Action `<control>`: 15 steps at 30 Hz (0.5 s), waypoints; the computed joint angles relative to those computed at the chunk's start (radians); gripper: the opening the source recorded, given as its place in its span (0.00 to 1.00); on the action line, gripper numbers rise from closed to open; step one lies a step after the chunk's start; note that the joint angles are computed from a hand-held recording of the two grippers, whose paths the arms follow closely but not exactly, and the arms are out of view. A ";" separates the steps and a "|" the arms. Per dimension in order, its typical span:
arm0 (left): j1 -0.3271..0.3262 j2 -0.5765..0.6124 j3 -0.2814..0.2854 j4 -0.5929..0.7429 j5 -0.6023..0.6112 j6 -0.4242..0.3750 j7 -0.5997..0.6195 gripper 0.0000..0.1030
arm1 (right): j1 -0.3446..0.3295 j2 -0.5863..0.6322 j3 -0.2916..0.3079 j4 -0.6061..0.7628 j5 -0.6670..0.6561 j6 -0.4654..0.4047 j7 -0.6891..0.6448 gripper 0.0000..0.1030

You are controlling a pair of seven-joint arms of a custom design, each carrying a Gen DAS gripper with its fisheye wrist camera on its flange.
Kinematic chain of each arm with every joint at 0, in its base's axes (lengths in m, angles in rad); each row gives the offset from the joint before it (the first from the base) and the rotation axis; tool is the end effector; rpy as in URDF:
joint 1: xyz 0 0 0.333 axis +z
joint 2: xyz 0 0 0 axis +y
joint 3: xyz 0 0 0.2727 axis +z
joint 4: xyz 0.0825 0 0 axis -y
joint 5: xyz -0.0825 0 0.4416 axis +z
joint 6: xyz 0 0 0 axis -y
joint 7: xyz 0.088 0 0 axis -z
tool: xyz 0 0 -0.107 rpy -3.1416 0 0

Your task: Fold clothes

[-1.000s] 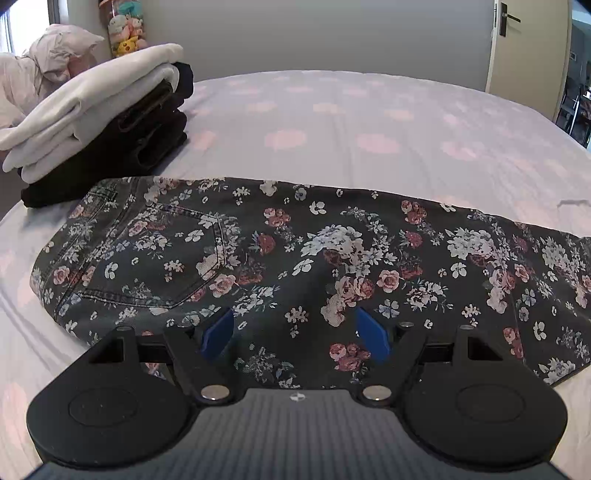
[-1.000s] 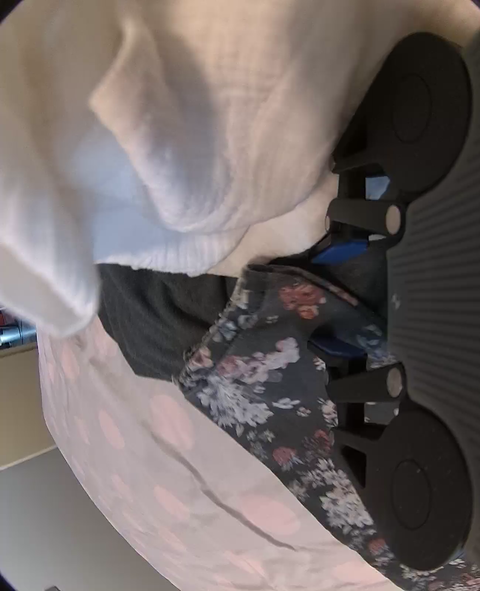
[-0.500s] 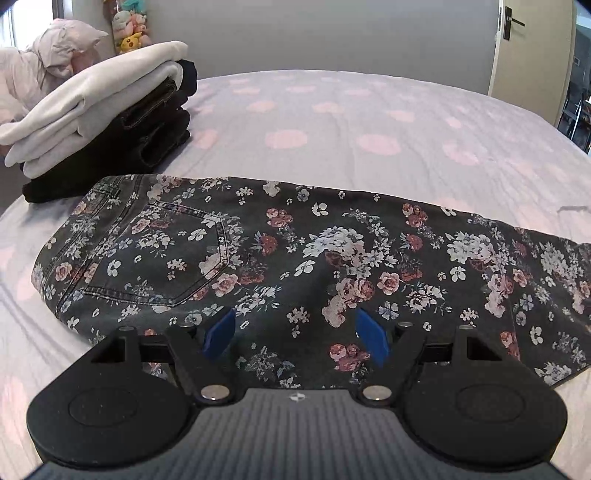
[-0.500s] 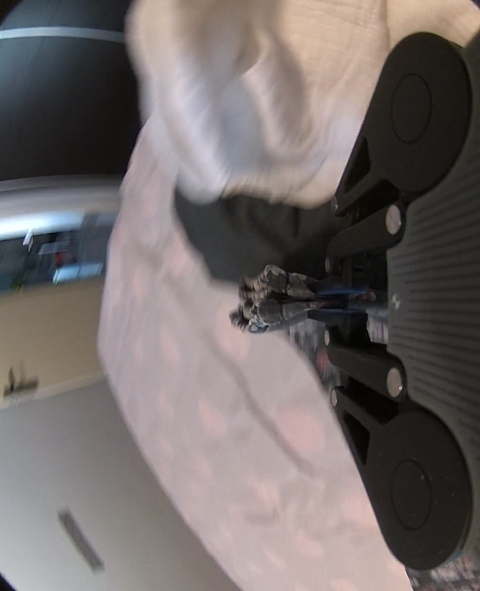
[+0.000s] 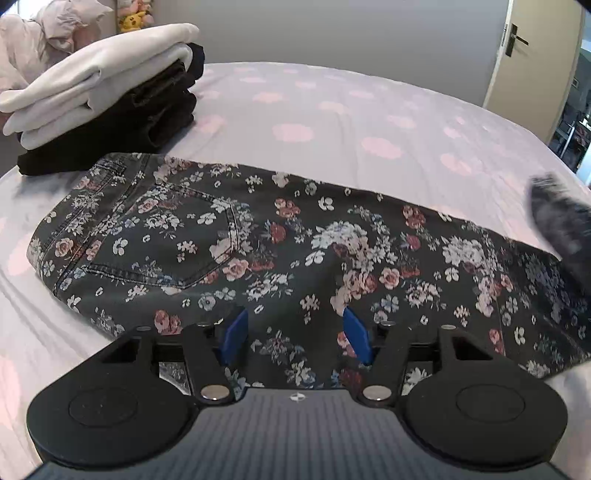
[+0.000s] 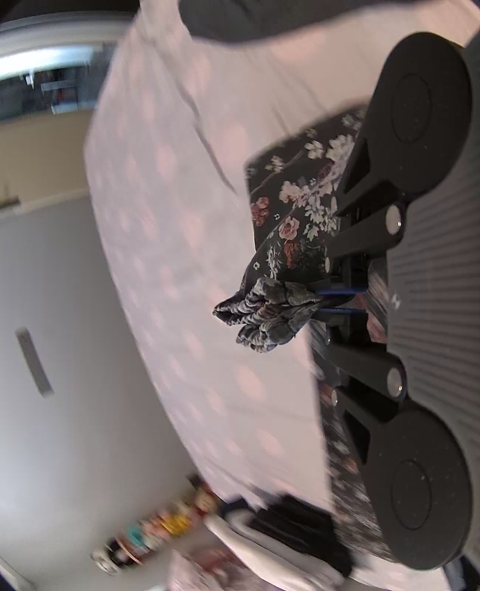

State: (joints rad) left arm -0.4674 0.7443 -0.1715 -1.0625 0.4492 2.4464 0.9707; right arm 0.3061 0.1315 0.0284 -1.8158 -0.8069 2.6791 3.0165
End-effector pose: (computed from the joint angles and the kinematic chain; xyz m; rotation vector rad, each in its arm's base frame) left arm 0.6924 -0.4540 0.4268 -1.6634 2.0439 -0.8002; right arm 0.6465 0.2477 0.4773 -1.1703 2.0039 -0.6496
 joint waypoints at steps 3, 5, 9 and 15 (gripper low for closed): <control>0.015 -0.022 -0.008 -0.040 -0.008 0.017 0.015 0.66 | 0.026 0.068 0.025 0.053 0.049 -0.013 -0.045 0.08; 0.028 -0.030 -0.017 -0.053 -0.025 0.016 0.019 0.66 | 0.051 0.106 0.031 0.082 0.067 -0.037 -0.067 0.08; 0.047 -0.041 -0.033 -0.073 -0.056 0.021 0.035 0.66 | 0.093 0.173 0.031 0.132 0.096 -0.136 -0.153 0.08; 0.057 -0.065 -0.032 -0.104 -0.067 0.029 0.018 0.66 | 0.118 0.228 0.031 0.190 0.168 -0.245 -0.300 0.12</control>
State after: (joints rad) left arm -0.4105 0.6796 -0.2033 -1.1668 0.3824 2.4752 0.9885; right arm 0.4239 0.3595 0.0596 -1.6263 -0.6391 2.4344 2.7162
